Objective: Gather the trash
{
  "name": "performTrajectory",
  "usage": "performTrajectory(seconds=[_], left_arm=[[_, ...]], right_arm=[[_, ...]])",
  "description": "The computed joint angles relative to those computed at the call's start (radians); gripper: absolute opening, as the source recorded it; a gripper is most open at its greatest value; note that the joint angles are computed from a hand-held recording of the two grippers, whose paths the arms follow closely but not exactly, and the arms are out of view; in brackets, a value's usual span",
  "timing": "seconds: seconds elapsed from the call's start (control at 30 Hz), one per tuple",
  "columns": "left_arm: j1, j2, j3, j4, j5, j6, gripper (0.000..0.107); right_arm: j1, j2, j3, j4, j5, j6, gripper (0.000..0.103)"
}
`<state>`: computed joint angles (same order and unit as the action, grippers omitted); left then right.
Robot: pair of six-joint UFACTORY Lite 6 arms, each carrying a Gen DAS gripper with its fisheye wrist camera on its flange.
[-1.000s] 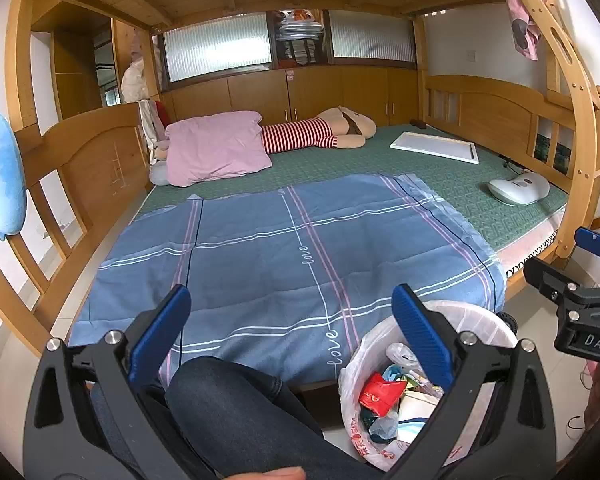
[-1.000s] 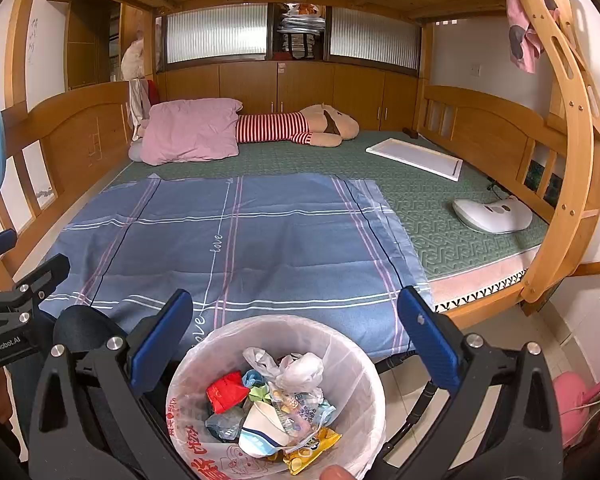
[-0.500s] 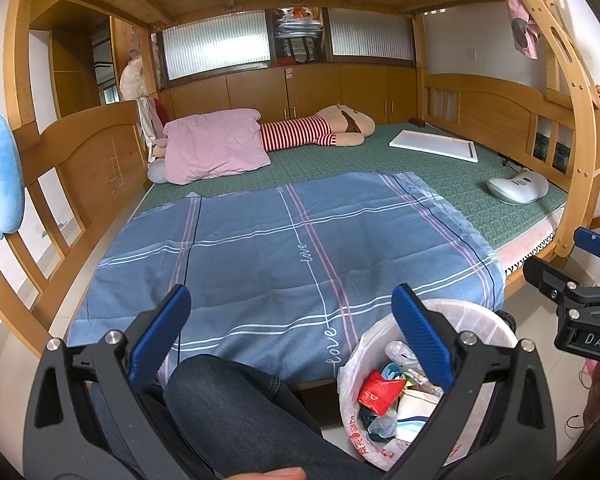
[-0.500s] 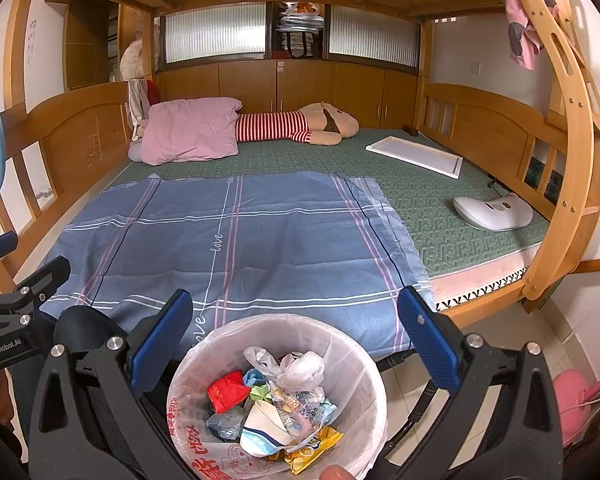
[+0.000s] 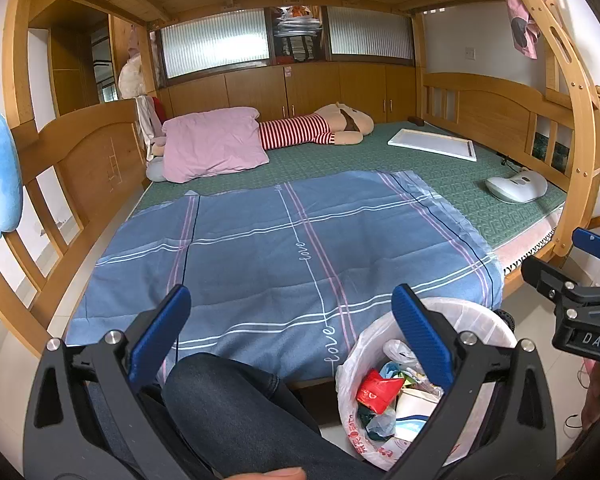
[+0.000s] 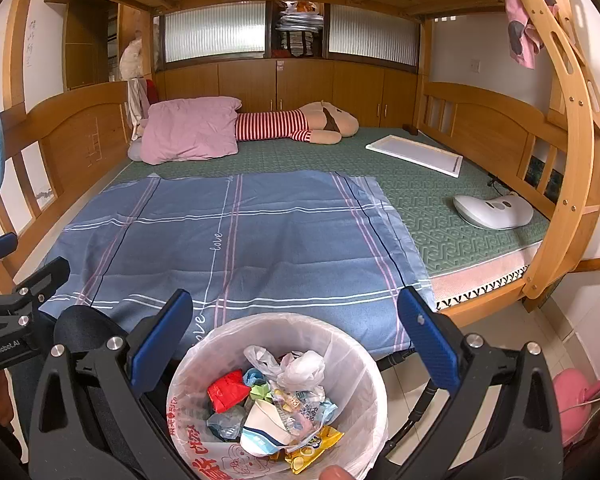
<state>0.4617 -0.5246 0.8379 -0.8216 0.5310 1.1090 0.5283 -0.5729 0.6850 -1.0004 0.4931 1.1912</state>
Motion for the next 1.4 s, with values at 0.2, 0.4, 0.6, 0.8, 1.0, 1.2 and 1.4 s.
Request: performTrajectory(seconds=[0.2,0.4,0.6,0.8,1.0,1.2,1.4], left_arm=[[-0.002,0.002,0.003,0.004,0.000,-0.006,0.100],[0.002,0.004,0.002,-0.002,0.003,0.003,0.100],[-0.002,0.002,0.002,0.005,0.000,-0.006,0.100],[-0.012,-0.004,-0.002,0.018,-0.005,-0.023,0.100],[-0.024,-0.006,-0.003,0.035,-0.011,-0.044,0.100],[-0.026,-0.016,-0.012,0.040,-0.009,-0.048,0.100],[-0.015,-0.005,-0.004,0.026,0.006,-0.023,0.100]], right_arm=[[0.005,0.003,-0.002,-0.011,0.004,0.016,0.100],[0.016,0.001,-0.010,-0.026,0.010,0.039,0.100],[0.014,0.002,-0.009,-0.023,0.009,0.037,0.100],[0.012,0.002,-0.008,-0.020,0.008,0.033,0.100],[0.013,0.002,-0.010,-0.020,0.008,0.036,0.100],[0.009,0.003,-0.008,-0.014,0.006,0.030,0.100],[0.028,0.007,-0.026,-0.048,0.012,0.081,0.100]])
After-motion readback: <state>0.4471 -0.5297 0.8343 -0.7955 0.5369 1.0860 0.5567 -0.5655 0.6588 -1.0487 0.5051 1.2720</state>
